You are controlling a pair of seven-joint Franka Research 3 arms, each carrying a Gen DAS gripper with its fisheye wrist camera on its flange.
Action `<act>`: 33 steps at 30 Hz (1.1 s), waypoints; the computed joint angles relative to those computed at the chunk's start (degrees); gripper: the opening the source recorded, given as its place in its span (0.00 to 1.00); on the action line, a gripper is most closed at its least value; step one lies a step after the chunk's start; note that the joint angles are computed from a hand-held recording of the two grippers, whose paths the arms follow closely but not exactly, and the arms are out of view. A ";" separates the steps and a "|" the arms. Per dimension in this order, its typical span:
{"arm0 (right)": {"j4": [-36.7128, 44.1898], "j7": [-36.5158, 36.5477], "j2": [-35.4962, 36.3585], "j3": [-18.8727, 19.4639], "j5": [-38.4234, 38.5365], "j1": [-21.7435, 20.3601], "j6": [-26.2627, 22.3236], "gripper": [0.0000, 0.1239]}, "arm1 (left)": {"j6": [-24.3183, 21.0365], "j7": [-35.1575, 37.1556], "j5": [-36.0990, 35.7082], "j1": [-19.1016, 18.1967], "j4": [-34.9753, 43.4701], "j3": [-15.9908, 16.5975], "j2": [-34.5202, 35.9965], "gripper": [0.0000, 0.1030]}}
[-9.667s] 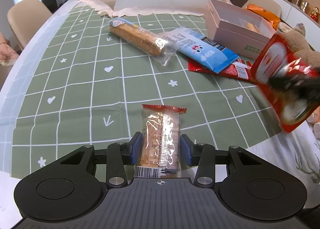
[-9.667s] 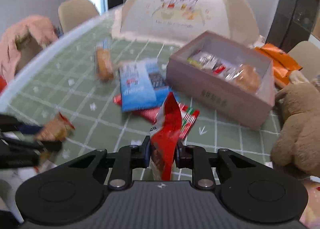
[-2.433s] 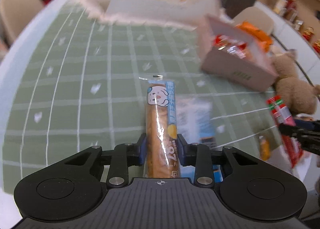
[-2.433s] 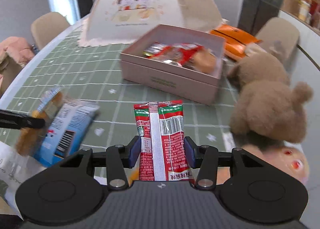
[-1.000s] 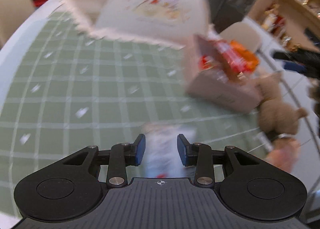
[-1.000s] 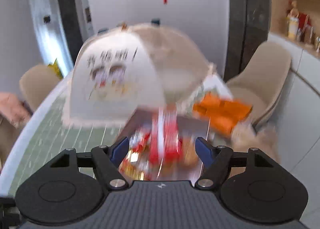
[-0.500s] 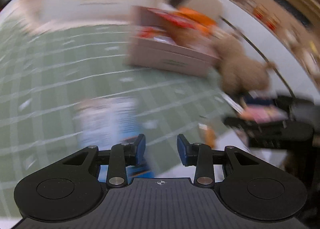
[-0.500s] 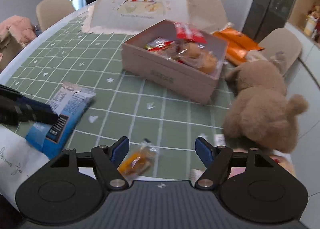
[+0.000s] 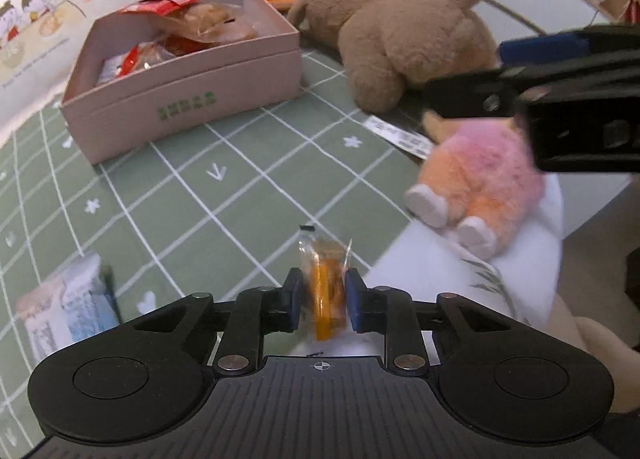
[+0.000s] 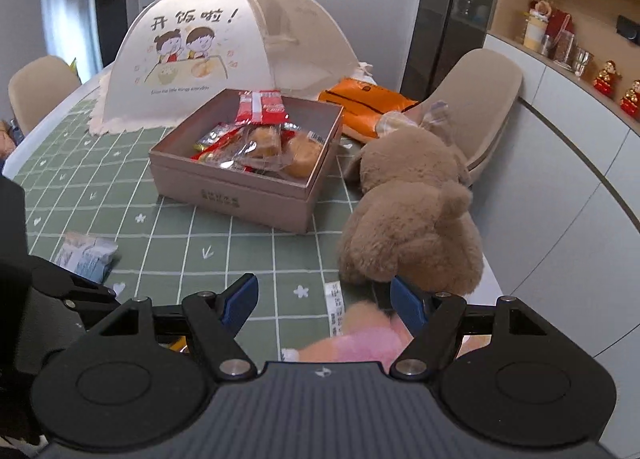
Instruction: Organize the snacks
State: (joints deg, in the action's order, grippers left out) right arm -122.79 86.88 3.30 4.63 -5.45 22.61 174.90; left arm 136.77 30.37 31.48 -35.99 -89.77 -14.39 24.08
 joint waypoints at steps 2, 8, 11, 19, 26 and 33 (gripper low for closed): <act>0.78 0.19 0.90 0.02 0.19 0.13 -1.13 0.60 | 2.88 -2.03 -0.92 0.76 -3.45 -0.19 -2.15 0.24; 3.15 -5.76 3.22 2.57 7.39 0.18 -4.62 0.60 | 9.75 -21.74 3.76 2.35 -21.98 0.33 -17.13 0.21; 4.60 -14.00 4.42 5.93 16.46 -0.02 -7.84 0.60 | 5.86 -34.90 9.19 4.03 -30.82 -0.83 -26.54 0.21; 14.51 -17.62 11.73 8.34 26.31 6.36 -19.93 0.60 | -6.84 -50.69 4.08 10.41 -41.34 -6.29 -39.48 0.18; 20.33 -9.88 17.47 5.38 15.88 13.80 -19.21 0.67 | -4.55 -50.70 2.78 12.67 -42.50 -7.93 -39.29 0.18; 17.31 -15.69 16.00 6.92 16.64 11.22 -16.51 0.67 | -0.34 -45.68 2.55 12.75 -42.47 -7.26 -37.85 0.18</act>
State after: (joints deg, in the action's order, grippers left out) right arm -105.48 71.19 19.30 11.55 11.19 33.84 158.40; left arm 136.43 -15.30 34.03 -23.24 -132.23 -21.65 -13.78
